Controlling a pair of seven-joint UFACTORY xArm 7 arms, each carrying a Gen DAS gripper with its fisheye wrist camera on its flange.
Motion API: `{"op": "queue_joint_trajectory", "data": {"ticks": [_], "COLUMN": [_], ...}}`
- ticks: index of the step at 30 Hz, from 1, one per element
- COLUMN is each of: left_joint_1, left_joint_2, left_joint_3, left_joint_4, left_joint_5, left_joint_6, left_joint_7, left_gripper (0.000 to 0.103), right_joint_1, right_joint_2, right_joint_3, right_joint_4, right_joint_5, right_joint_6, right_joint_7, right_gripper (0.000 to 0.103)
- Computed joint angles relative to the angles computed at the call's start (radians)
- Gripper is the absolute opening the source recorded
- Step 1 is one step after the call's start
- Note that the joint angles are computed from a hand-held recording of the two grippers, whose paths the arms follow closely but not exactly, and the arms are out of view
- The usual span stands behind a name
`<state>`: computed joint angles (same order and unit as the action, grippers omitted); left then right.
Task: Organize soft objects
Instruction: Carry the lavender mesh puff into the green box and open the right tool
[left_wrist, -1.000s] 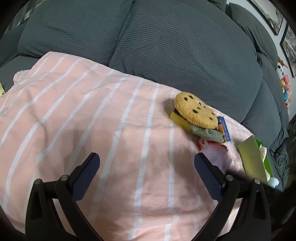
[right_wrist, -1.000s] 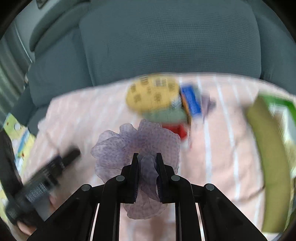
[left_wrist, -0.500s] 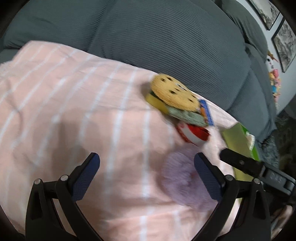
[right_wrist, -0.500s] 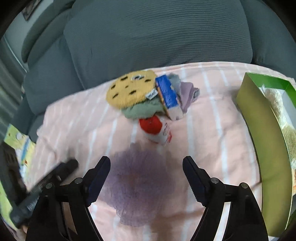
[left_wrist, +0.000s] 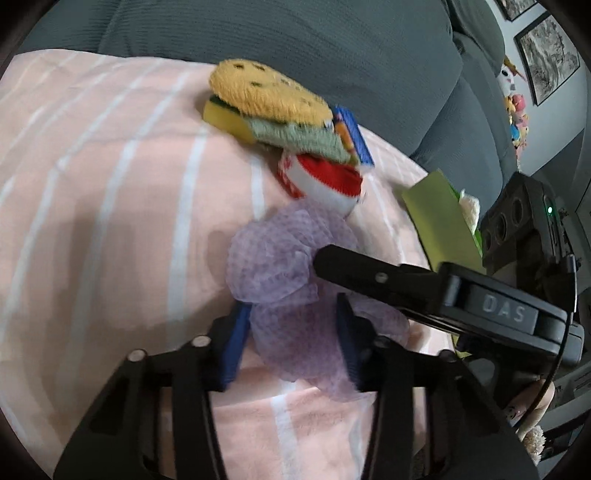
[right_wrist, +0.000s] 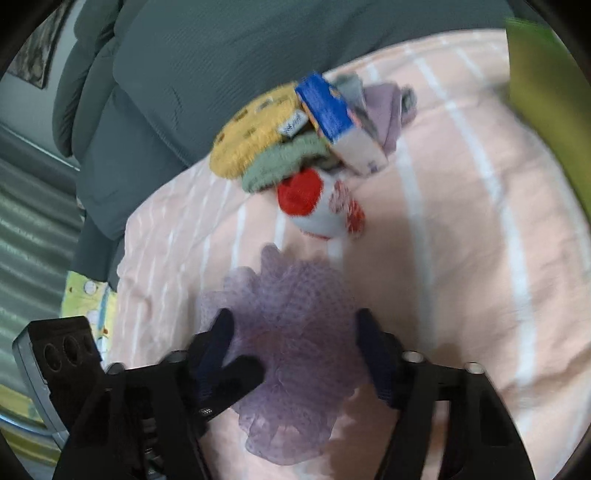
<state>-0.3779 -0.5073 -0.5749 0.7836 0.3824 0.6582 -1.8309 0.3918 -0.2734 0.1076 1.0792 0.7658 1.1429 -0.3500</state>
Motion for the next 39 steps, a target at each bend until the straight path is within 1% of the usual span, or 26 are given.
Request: {"op": "queue_joint_trajectory", "data": {"ticks": [1, 2, 3, 4, 5, 7, 10, 12, 18, 19, 22, 25, 27, 29, 31, 34, 36, 37, 39], "left_joint_1": [0.001, 0.003, 0.000, -0.003, -0.002, -0.007, 0.002, 0.003, -0.024, -0.033, -0.072, -0.140, -0.183, -0.219, -0.242, -0.273, -0.297, -0.308, -0.324], "left_joint_2": [0.009, 0.020, 0.028, 0.040, 0.042, 0.072, 0.115, 0.163, 0.348, 0.399, 0.512, 0.677, 0.771, 0.852, 0.924, 1.009, 1.070, 1.098, 1.133], "left_joint_3": [-0.001, -0.006, -0.007, -0.010, -0.012, -0.013, -0.031, -0.048, -0.062, -0.064, -0.049, -0.028, -0.003, 0.022, 0.048, 0.080, 0.099, 0.109, 0.127], "left_joint_4": [0.004, 0.014, 0.026, 0.047, 0.055, 0.105, 0.187, 0.258, 0.486, 0.544, 0.663, 0.836, 0.937, 1.028, 1.104, 1.204, 1.292, 1.330, 1.375], "left_joint_5": [0.002, 0.011, 0.013, 0.017, 0.032, 0.046, 0.107, 0.169, 0.370, 0.414, 0.506, 0.596, 0.626, 0.633, 0.632, 0.606, 0.572, 0.556, 0.522], "left_joint_6": [-0.001, 0.005, 0.020, 0.043, 0.042, 0.073, 0.131, 0.185, 0.272, 0.285, 0.306, 0.345, 0.351, 0.338, 0.298, 0.265, 0.273, 0.278, 0.275], "left_joint_7": [0.004, 0.009, 0.018, 0.029, 0.031, 0.058, 0.069, 0.082, 0.141, 0.161, 0.218, 0.294, 0.345, 0.389, 0.425, 0.476, 0.522, 0.543, 0.560], "left_gripper": [0.033, 0.032, 0.028, 0.025, 0.024, 0.023, 0.023, 0.023, 0.023, 0.023, 0.023, 0.024, 0.023, 0.023, 0.024, 0.023, 0.023, 0.024, 0.023], "right_joint_1": [0.000, 0.000, 0.004, 0.009, 0.012, 0.016, 0.012, 0.005, -0.034, -0.044, -0.077, -0.111, -0.132, -0.149, -0.166, -0.179, -0.199, -0.213, -0.221], "right_joint_2": [-0.005, -0.011, -0.017, -0.015, -0.012, -0.018, -0.051, -0.072, -0.116, -0.119, -0.129, -0.130, -0.128, -0.125, -0.114, -0.091, -0.080, -0.072, -0.060], "right_joint_3": [0.004, 0.004, 0.001, -0.007, -0.010, -0.019, -0.022, -0.036, -0.095, -0.110, -0.146, -0.171, -0.178, -0.179, -0.186, -0.207, -0.199, -0.184, -0.196], "right_joint_4": [-0.009, -0.016, -0.020, -0.018, -0.015, -0.006, -0.002, 0.006, 0.032, 0.037, 0.051, 0.062, 0.056, 0.046, 0.040, 0.041, 0.033, 0.028, 0.031], "right_joint_5": [-0.003, -0.005, 0.002, 0.017, 0.029, 0.058, 0.074, 0.087, 0.131, 0.147, 0.167, 0.154, 0.145, 0.137, 0.127, 0.139, 0.129, 0.101, 0.085], "right_joint_6": [-0.013, -0.021, -0.016, 0.006, 0.025, 0.065, 0.050, 0.044, 0.012, 0.003, -0.037, -0.084, -0.129, -0.170, -0.219, -0.247, -0.290, -0.326, -0.327], "right_joint_7": [0.001, -0.003, -0.014, -0.024, -0.030, -0.057, -0.098, -0.114, -0.142, -0.139, -0.154, -0.177, -0.183, -0.162, -0.154, -0.148, -0.107, -0.068, -0.056], "right_gripper": [0.054, 0.050, 0.045, 0.042, 0.037, 0.036, 0.036, 0.036, 0.036, 0.036, 0.036, 0.036, 0.036, 0.036, 0.036, 0.037, 0.037, 0.037, 0.037]}}
